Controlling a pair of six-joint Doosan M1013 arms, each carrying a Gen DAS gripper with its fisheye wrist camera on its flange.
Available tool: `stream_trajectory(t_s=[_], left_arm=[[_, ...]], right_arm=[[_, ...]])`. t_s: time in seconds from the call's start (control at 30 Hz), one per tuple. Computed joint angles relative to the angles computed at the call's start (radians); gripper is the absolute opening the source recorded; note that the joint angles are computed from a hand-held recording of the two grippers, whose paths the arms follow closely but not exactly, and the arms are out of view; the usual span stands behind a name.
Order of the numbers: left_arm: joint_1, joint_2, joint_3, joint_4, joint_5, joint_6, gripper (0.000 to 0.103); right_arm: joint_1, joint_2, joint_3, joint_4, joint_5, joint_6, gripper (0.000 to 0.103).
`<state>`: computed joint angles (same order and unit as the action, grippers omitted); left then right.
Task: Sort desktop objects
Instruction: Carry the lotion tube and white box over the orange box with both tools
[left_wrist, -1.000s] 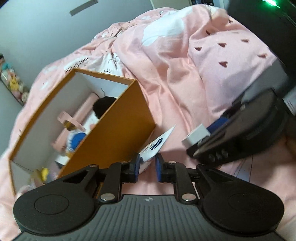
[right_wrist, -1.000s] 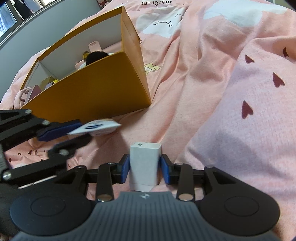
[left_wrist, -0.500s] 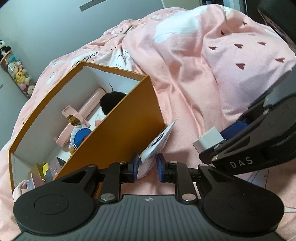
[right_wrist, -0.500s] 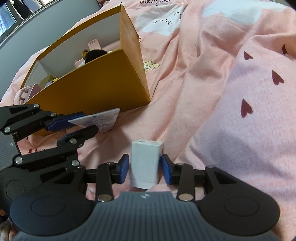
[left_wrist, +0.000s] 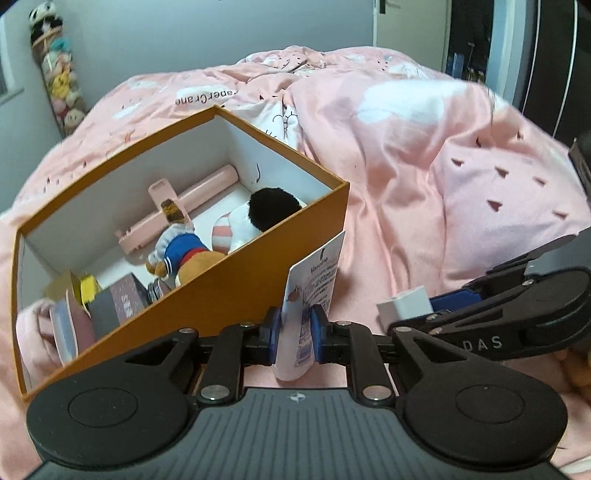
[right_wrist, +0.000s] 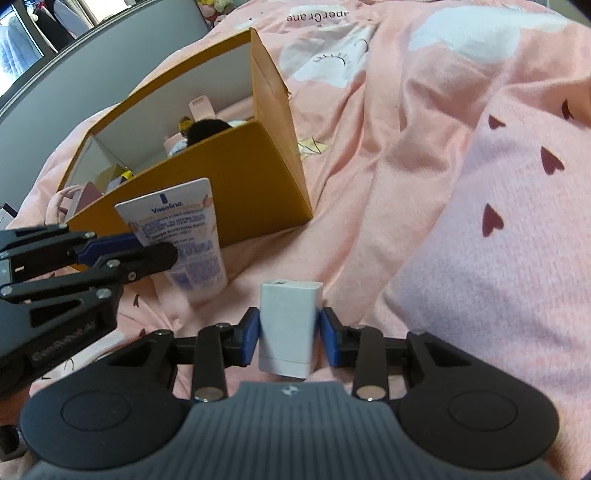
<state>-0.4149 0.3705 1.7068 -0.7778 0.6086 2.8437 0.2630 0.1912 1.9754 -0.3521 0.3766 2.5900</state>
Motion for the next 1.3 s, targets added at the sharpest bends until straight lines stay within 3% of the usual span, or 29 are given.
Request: stream_trajectory(t_s=[0.23, 0.37, 0.6, 0.77, 0.87, 1.13, 1.3], left_arm=[[0.038, -0.008, -0.031, -0.032, 0.099, -0.068, 0.019], [0.053, -0.021, -0.04, -0.058, 0.118, -0.091, 0.019], [0.085, -0.038, -0.062, -0.148, 0.155, -0.076, 0.019], [0.104, -0.038, -0.091, -0.204, 0.173, -0.068, 0.019], [0.11, -0.034, -0.111, -0.227, 0.151, -0.069, 0.019], [0.111, 0.008, -0.178, -0.243, 0.031, -0.14, 0.019], [0.111, 0.076, -0.256, -0.14, 0.016, -0.307, 0.019]], right_arm=[[-0.004, -0.025, -0.001, -0.032, -0.035, 0.03, 0.038], [-0.011, -0.044, -0.002, 0.01, -0.084, -0.02, 0.038], [-0.033, -0.07, -0.013, 0.333, -0.152, -0.372, 0.038], [-0.06, -0.082, -0.033, 0.675, -0.167, -0.743, 0.038], [-0.076, -0.087, -0.05, 0.816, -0.177, -0.901, 0.038], [-0.107, -0.052, -0.132, 0.826, -0.162, -0.964, 0.038], [-0.121, 0.002, -0.196, 0.908, -0.106, -1.066, 0.038]])
